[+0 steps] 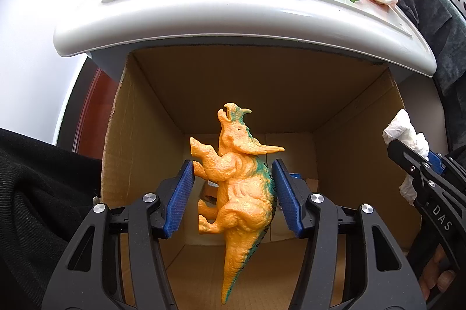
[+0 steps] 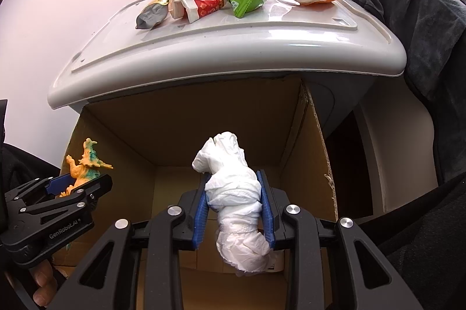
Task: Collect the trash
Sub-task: 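Lower the dinosaur and tissue into the cardboard box and open both tools, then grasp the orange juice pouch with the left tool while the right tool grasps the orange bread bag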
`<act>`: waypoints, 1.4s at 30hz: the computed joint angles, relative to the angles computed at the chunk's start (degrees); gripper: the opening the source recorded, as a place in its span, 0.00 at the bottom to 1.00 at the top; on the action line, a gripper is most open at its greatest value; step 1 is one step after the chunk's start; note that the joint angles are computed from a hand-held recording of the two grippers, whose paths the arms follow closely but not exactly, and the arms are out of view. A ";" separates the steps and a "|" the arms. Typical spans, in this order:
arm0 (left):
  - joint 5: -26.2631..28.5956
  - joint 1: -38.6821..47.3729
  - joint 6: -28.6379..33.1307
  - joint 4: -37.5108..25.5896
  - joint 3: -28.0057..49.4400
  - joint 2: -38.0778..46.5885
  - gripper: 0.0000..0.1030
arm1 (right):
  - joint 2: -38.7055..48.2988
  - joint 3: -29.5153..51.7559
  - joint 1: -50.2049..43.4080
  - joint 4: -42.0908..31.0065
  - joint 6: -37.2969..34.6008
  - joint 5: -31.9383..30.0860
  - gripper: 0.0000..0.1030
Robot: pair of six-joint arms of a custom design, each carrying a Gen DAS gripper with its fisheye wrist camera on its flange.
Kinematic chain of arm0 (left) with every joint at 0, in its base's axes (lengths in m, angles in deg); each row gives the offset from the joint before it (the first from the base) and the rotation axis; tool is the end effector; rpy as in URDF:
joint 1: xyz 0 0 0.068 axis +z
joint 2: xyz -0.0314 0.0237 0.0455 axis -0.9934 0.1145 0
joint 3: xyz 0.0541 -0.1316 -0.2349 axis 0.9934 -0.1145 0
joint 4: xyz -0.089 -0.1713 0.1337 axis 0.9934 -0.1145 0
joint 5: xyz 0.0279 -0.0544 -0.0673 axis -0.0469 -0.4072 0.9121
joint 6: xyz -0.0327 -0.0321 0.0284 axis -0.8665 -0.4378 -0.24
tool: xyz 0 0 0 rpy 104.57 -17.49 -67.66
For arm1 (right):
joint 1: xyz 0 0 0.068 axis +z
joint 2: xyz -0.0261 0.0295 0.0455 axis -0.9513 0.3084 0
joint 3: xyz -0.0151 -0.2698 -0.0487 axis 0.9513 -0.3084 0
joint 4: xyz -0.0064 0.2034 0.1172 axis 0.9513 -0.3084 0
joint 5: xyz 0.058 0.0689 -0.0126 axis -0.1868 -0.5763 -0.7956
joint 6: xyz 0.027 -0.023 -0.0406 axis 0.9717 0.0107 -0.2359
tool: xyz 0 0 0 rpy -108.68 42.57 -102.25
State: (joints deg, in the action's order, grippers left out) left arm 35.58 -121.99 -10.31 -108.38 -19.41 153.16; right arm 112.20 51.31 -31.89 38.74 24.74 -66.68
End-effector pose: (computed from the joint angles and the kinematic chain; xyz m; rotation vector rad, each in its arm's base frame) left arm 0.1993 -0.1445 0.1652 -0.6149 2.6769 0.0405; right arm 0.2486 0.2093 0.1692 -0.5981 2.5766 0.3201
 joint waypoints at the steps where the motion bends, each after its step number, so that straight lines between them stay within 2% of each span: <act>1: 0.01 -0.05 0.03 0.24 -0.23 -0.36 0.53 | 0.01 0.05 0.00 -0.08 -0.05 -0.15 0.31; 3: -0.01 -0.06 0.05 0.66 -0.93 -1.40 0.56 | 0.09 0.41 0.03 -0.45 -0.18 -0.30 0.33; 5: -1.29 -0.26 -0.58 0.22 -1.33 -2.61 0.76 | -0.63 -0.12 0.30 0.45 0.05 0.88 0.51; 6: -2.28 -0.61 -1.18 -0.05 -1.21 -2.98 0.77 | -1.20 -0.66 0.37 1.23 0.28 1.31 0.60; 11: -4.47 -1.42 -1.97 -0.31 -1.97 -5.01 0.78 | -1.52 -0.85 -0.51 1.64 1.06 1.02 0.61; 24: -3.50 -0.71 -2.25 -0.57 -1.09 -3.98 0.78 | -1.35 -0.55 -1.67 1.30 1.29 0.38 0.61; 30: -6.00 -1.39 -0.91 -3.03 0.81 -5.88 0.78 | -1.66 2.39 -4.28 -1.26 1.64 -2.83 0.64; 33: -8.15 -0.94 2.40 -5.79 4.10 -6.71 0.78 | -0.21 7.57 -6.88 -3.82 0.48 -4.16 0.64; 36: -9.19 1.11 6.35 -7.75 7.90 -6.74 0.78 | 3.56 17.03 -9.78 -7.74 -0.76 -3.69 0.68; 40: -9.89 4.14 10.20 -6.42 9.84 -7.33 0.78 | 11.25 33.40 -13.21 -12.95 -1.27 -1.36 0.78; 42: -10.95 4.74 10.33 -5.44 9.68 -6.85 0.78 | 18.04 45.71 -14.14 -18.32 -1.94 0.71 0.79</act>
